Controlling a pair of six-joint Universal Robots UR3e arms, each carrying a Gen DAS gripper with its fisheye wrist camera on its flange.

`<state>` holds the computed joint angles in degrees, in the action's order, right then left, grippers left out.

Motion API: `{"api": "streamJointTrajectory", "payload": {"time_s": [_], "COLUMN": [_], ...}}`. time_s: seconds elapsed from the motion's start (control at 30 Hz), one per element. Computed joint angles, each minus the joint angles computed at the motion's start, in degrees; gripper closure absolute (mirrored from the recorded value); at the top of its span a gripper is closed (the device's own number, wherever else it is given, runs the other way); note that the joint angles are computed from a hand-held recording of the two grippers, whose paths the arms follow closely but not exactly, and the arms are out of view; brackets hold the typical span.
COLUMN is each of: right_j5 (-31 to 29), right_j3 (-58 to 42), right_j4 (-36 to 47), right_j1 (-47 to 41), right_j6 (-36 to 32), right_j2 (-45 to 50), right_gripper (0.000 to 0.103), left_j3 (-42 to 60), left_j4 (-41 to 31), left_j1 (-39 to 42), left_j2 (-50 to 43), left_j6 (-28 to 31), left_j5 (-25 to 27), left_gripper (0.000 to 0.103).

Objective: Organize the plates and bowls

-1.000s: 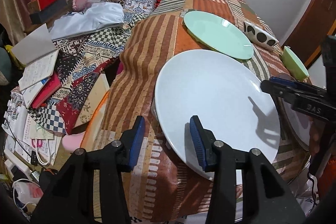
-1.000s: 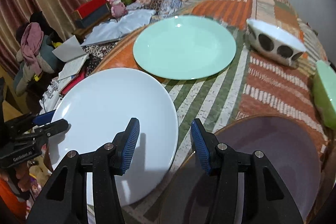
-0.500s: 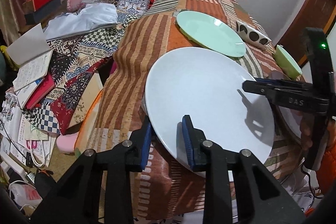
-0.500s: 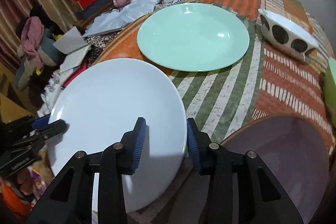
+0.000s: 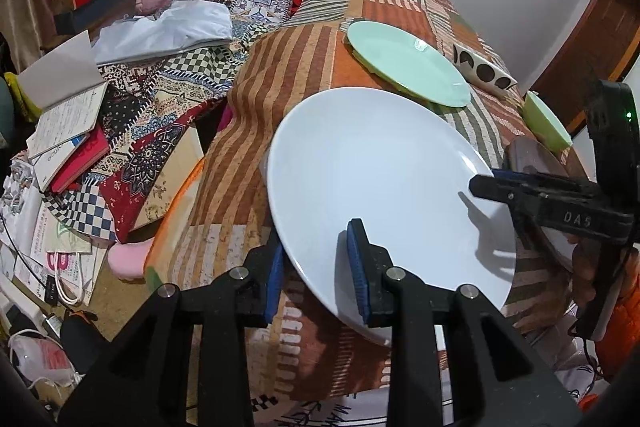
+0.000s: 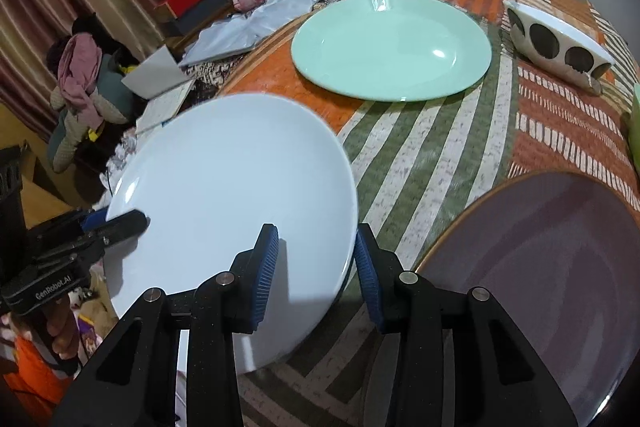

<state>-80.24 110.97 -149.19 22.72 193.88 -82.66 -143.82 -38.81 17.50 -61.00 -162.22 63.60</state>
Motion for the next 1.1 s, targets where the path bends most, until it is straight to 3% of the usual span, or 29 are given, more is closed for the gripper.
{"api": "streamJointTrajectory", "payload": {"time_s": [0.13, 0.3, 0.67, 1.1], "right_j5": [-3.8, 0.7, -0.23, -0.35], "right_j3": [-1.34, 1.23, 5.96, 13.64], "right_j4": [-0.15, -1.68, -5.31, -7.4], "right_j1": [2.36, -0.67, -0.64, -5.04], "right_j6": [-0.2, 1.85, 4.32, 5.24], "right_j2": [1.26, -0.7, -5.64, -16.97], "right_gripper": [0.064, 0.067, 0.067, 0.067], "left_j3": [-0.6, 0.49, 2.53, 7.91], "left_j4": [3.43, 3.43, 3.45, 7.86], "left_j1": [-2.48, -3.67, -6.59, -16.72], "left_j2": [-0.5, -0.45, 0.48, -2.8], "left_j6": [-1.69, -3.23, -5.47, -11.47], "left_j5": [2.29, 3.58, 4.68, 8.23], "left_gripper": [0.07, 0.07, 0.07, 0.07]}}
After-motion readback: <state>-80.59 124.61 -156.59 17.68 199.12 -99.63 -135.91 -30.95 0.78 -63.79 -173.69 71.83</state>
